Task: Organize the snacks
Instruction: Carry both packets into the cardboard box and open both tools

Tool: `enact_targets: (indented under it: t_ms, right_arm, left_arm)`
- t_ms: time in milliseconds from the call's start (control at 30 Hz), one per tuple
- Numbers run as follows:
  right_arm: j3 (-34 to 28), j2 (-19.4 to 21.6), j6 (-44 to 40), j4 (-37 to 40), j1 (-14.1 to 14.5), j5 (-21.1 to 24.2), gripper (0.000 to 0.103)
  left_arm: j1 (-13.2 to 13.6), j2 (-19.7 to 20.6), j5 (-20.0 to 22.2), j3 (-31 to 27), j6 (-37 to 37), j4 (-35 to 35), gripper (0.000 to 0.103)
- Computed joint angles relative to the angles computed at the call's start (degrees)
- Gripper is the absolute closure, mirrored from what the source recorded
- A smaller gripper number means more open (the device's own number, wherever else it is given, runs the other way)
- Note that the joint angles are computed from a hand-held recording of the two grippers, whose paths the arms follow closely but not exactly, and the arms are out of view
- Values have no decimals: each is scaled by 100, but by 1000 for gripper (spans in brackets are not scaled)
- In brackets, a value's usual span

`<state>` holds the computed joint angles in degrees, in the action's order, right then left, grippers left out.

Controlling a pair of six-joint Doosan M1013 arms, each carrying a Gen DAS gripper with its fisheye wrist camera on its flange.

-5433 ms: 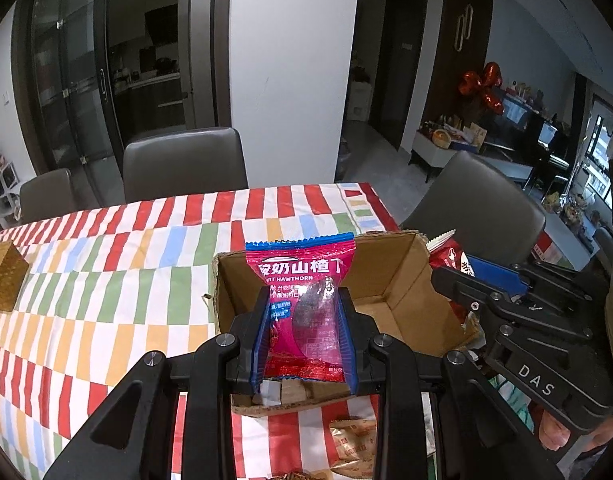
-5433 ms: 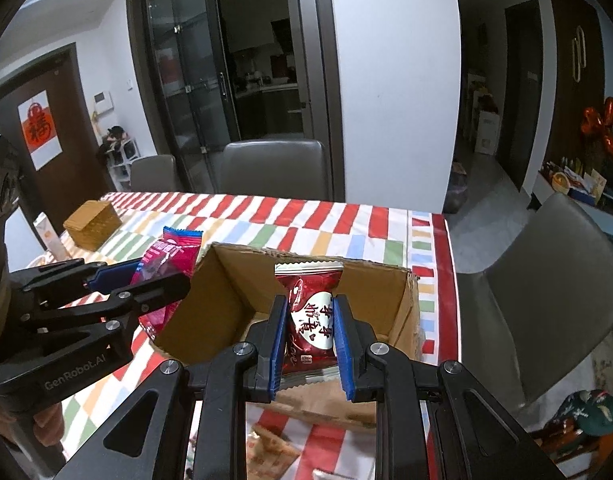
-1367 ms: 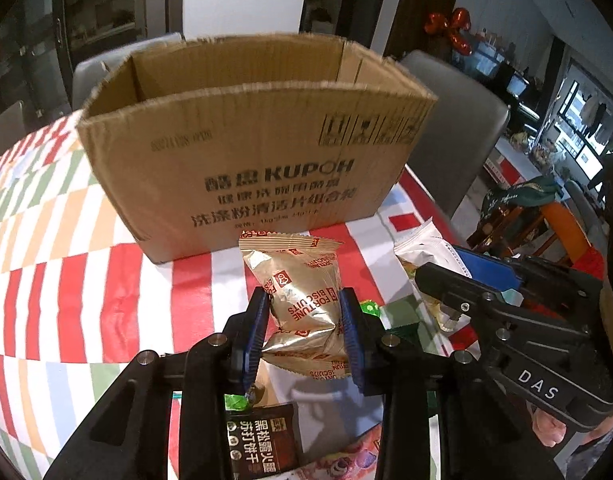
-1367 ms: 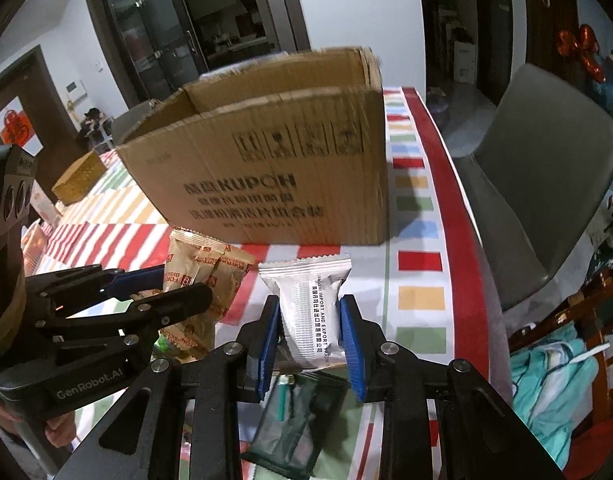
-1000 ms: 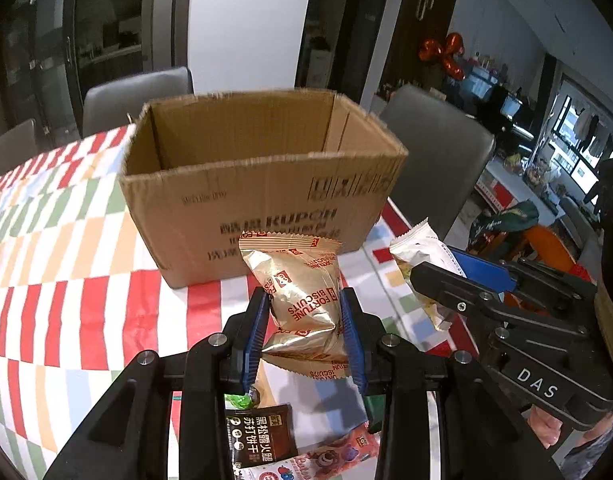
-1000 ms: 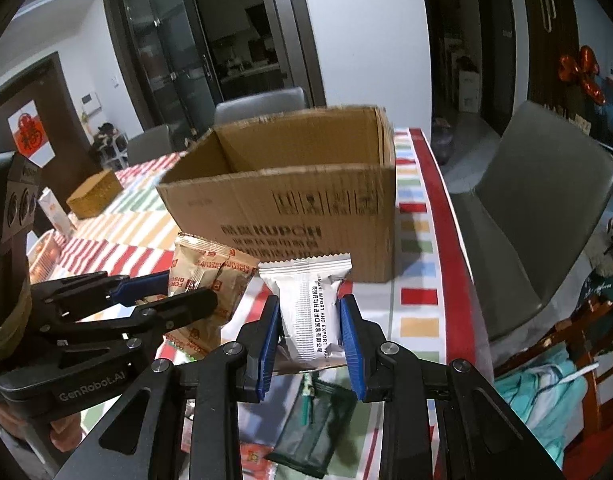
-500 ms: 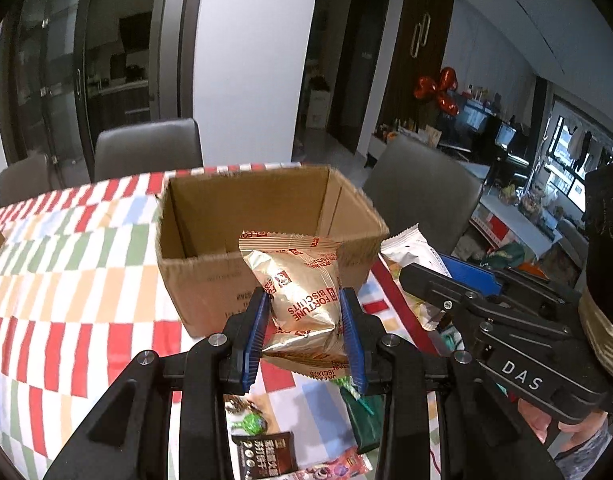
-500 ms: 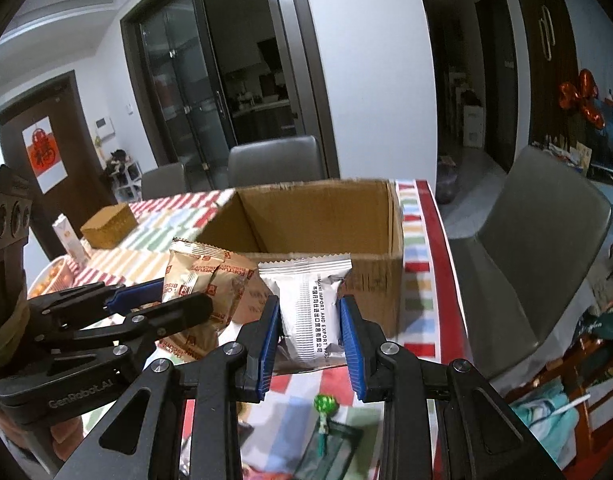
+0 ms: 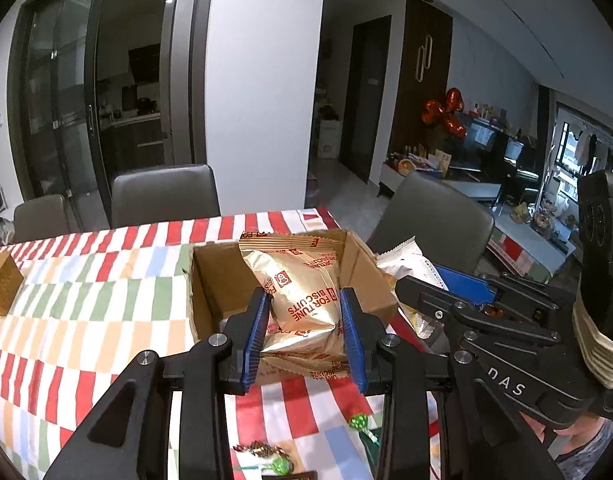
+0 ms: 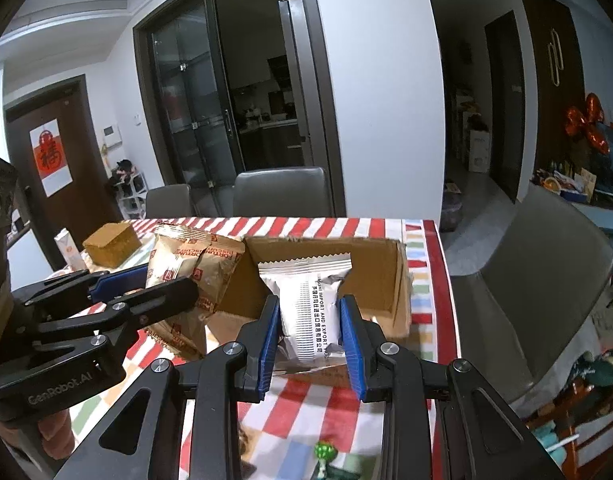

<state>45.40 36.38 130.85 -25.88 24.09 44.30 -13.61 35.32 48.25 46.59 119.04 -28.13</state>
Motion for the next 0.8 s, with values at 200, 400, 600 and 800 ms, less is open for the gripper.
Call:
enact_targets:
  t_ms: [200, 400, 600, 800]
  right_arm:
    - [-509, 256, -258, 170, -81, 289, 72]
    - [-1033, 547, -468, 250, -147, 629, 72]
    - [-1581, 865, -730, 540, -230, 994, 72]
    - [-2186, 1201, -936, 614, -253, 1454, 72]
  left_arm:
    - [-18, 255, 146, -483, -268, 251, 67]
    - [-42, 593, 397, -1054, -626, 582, 67]
    - [-55, 965, 782, -1677, -918, 868, 67]
    - [-63, 1327, 1219, -2272, -1178, 1076, 67]
